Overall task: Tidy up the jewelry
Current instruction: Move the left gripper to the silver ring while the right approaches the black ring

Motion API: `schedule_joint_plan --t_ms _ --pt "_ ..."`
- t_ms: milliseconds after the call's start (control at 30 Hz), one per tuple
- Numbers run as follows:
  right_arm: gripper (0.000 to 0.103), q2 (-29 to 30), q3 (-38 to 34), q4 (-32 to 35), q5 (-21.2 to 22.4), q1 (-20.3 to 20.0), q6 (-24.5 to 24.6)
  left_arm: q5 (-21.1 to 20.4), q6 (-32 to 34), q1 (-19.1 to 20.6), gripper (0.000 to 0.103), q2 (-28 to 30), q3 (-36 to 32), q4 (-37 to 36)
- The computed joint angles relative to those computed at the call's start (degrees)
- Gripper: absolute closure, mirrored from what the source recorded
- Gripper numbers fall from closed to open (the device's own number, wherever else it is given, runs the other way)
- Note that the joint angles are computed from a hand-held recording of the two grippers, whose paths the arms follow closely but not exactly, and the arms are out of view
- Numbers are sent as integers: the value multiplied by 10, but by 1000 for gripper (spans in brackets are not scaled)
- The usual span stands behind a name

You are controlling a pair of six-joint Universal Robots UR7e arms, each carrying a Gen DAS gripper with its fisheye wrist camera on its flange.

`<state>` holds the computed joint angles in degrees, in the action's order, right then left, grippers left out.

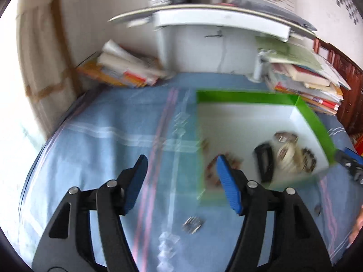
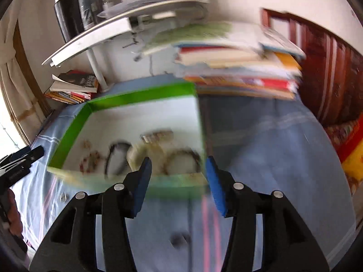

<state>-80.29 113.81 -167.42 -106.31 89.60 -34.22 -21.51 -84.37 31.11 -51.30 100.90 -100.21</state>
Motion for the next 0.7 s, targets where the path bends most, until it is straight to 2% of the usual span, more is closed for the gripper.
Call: schedule_joint_plan --t_ms 67,133,200,333,467,533,567,633,700 --pt "54 -17 26 -10 -14 -14 -12 -22 -43 -6 40 -17 28 25" --pt "54 -24 51 -31 -31 -21 -36 -45 -57 -6 40 -23 47 28" --pt "54 -27 68 -37 -30 -27 -57 -69 -24 -2 41 -23 71 -18" --pt "54 -28 90 -34 -14 -29 -96 -78 40 3 40 -11 94 -99" --pt "54 1 103 -93 -43 -16 -140 -75 81 13 40 14 82 -131" --pt "54 10 102 -96 -52 -14 -142 -75 93 16 40 22 77 -142" --pt "56 12 100 -90 -55 -14 -137 -76 100 18 40 24 77 -151" --pt "75 9 98 -70 -46 -16 -126 -78 116 21 40 29 75 -167" --pt "82 3 104 -61 -44 -14 -128 -81 127 22 40 32 77 -181"
